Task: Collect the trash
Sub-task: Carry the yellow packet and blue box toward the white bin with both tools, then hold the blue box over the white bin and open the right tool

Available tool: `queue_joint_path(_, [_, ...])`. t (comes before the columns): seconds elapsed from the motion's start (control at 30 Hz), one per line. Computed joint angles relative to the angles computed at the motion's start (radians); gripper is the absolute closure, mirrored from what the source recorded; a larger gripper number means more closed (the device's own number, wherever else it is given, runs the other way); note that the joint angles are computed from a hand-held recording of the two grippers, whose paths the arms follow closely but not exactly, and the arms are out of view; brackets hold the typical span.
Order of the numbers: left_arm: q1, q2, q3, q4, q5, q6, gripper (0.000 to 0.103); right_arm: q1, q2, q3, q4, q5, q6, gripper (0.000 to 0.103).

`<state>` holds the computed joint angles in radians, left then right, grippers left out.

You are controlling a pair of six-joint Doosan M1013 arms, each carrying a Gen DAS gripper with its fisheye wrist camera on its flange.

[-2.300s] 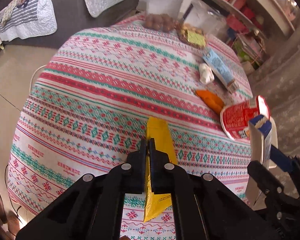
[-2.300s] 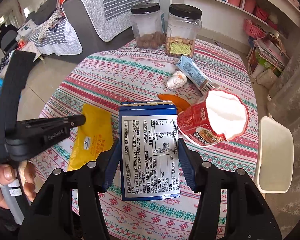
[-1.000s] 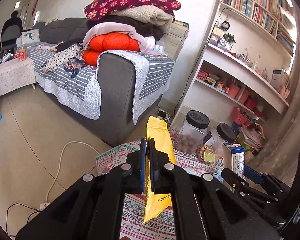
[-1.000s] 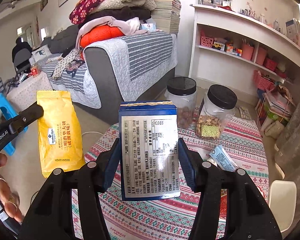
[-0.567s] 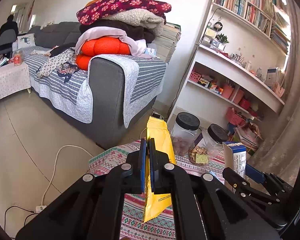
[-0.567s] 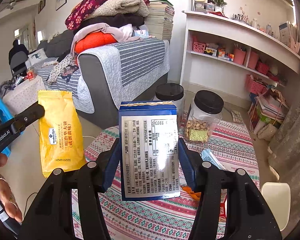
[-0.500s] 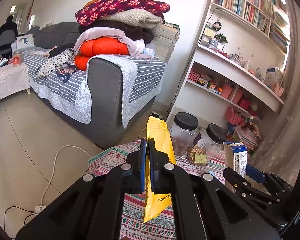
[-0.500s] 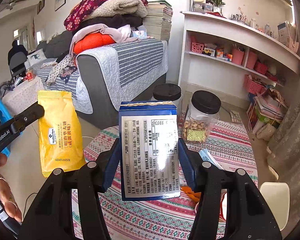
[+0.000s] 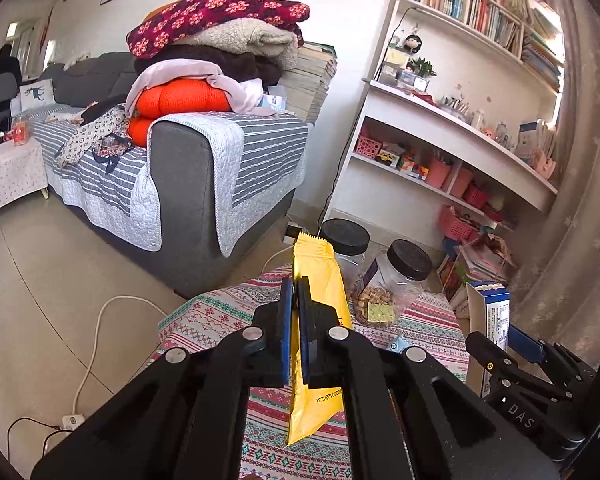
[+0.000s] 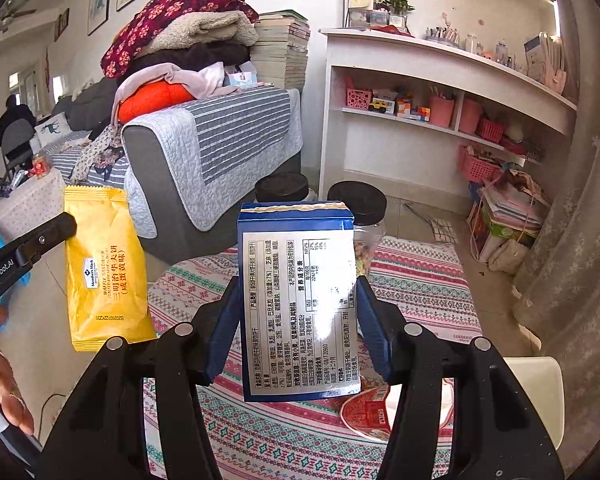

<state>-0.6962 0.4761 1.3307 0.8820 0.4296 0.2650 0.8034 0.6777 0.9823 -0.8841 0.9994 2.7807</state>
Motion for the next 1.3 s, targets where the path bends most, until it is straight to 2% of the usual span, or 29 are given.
queue_joint_path(0.5, [-0.041, 0.038, -0.061, -0.028, 0.036, 0.074, 0.1, -0.018, -0.087, 0.156, -0.084, 0.017, 0.149, 0.05])
queue_joint_path(0.9, [-0.063, 0.065, -0.105, -0.057, 0.058, 0.124, 0.1, -0.031, -0.141, 0.26, -0.135, 0.083, 0.258, 0.05])
queue_joint_path(1.3, [-0.081, 0.089, -0.143, -0.084, 0.065, 0.153, 0.1, -0.049, -0.187, 0.356, -0.136, 0.191, 0.397, 0.05])
